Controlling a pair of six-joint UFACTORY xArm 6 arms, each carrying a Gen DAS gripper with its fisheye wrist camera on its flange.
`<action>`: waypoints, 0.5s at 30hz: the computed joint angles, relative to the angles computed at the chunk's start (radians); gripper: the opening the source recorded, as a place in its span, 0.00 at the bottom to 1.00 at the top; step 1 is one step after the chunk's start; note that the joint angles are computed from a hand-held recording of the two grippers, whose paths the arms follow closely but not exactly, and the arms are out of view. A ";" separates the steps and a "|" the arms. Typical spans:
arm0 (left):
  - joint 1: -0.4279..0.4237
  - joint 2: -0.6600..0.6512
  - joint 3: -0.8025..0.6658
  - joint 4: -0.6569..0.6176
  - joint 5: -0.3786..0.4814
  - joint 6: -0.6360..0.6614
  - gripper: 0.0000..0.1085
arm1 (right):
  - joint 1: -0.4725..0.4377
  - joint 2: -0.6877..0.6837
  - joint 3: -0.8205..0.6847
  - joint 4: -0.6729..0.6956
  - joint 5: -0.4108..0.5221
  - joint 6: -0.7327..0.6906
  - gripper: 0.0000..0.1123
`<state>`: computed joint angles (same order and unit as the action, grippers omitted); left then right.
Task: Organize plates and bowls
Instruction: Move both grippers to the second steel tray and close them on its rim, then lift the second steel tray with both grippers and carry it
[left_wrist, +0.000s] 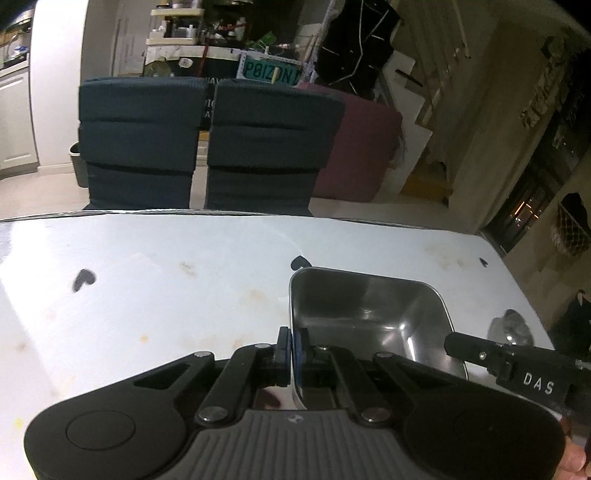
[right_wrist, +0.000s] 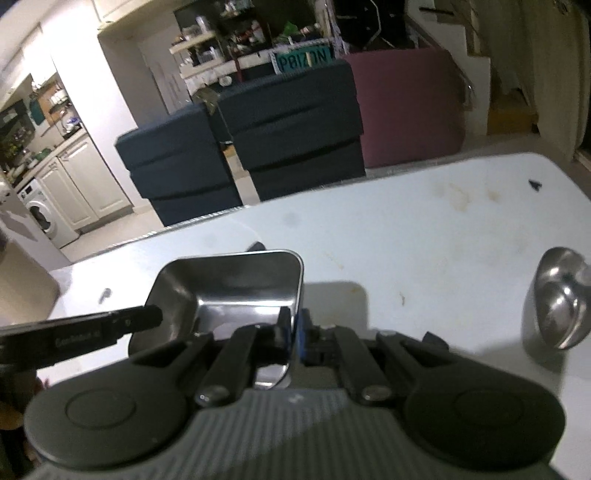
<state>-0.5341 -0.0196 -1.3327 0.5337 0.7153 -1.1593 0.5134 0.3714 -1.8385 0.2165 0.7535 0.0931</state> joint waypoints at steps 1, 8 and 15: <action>-0.014 -0.014 0.002 0.007 0.017 -0.012 0.02 | 0.001 -0.026 0.027 0.004 -0.005 -0.014 0.04; -0.126 -0.086 -0.041 0.063 0.149 -0.065 0.03 | -0.013 -0.204 0.163 0.034 0.004 -0.083 0.04; -0.266 -0.111 -0.103 0.139 0.278 -0.131 0.03 | -0.064 -0.392 0.317 0.184 -0.005 -0.198 0.04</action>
